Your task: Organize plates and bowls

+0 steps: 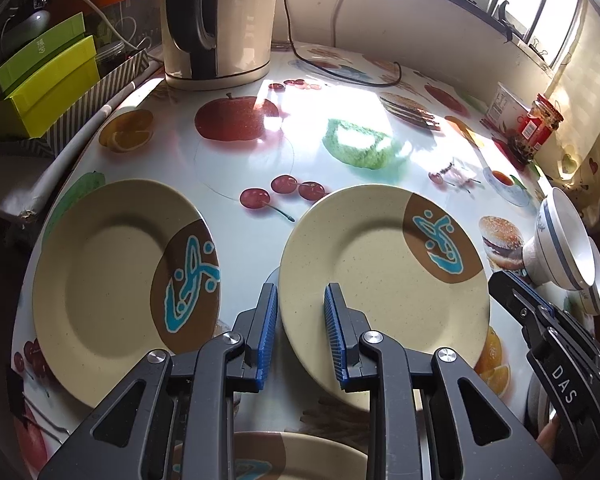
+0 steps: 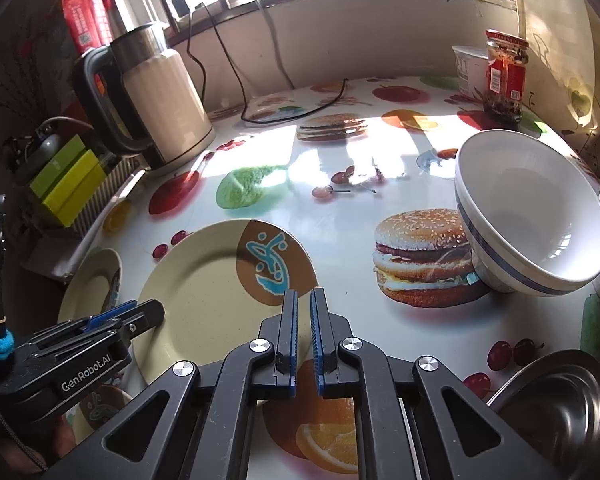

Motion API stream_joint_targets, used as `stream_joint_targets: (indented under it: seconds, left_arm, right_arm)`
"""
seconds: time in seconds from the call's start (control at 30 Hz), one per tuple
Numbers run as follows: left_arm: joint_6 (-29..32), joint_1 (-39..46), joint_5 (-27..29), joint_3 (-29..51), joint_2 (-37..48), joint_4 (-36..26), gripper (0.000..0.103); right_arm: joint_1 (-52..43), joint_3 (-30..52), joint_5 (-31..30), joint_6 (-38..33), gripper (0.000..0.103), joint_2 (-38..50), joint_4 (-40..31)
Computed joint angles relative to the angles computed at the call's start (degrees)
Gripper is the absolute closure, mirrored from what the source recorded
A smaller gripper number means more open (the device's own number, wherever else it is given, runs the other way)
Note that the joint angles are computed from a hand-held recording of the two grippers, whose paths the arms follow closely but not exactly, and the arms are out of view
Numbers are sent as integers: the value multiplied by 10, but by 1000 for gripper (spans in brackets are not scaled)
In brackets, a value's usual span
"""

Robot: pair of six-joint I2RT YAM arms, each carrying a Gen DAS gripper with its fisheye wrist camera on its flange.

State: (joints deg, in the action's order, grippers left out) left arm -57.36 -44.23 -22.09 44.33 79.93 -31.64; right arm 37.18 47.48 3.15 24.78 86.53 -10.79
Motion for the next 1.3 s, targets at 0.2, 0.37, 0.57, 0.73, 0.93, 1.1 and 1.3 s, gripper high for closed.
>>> stream_joint_targets:
  seconds: [0.2, 0.37, 0.57, 0.73, 0.93, 1.1, 1.3]
  left_arm:
    - [-3, 0, 0, 2, 3, 0, 78]
    - [0, 4, 4, -4, -1, 7, 78]
    - [0, 4, 3, 0, 4, 6, 78]
    - [0, 4, 2, 1, 5, 5, 78]
    - [-8, -5, -5, 10, 12, -3, 78]
    - [-18, -13, -12, 9, 1, -15, 78]
    - [-30, -30, -26, 11, -24, -38, 78]
  right_arm:
    - [-20, 1, -17, 5, 95, 6, 0]
    - [-31, 6, -51, 15, 86, 26, 8]
    - [-27, 13, -60, 11, 83, 38, 12]
    - [-20, 16, -62, 10, 84, 44, 15]
    - [-13, 13, -48, 6, 85, 36, 12]
    - [-8, 7, -44, 4, 86, 19, 8]
    - [-4, 3, -42, 4, 86, -12, -8]
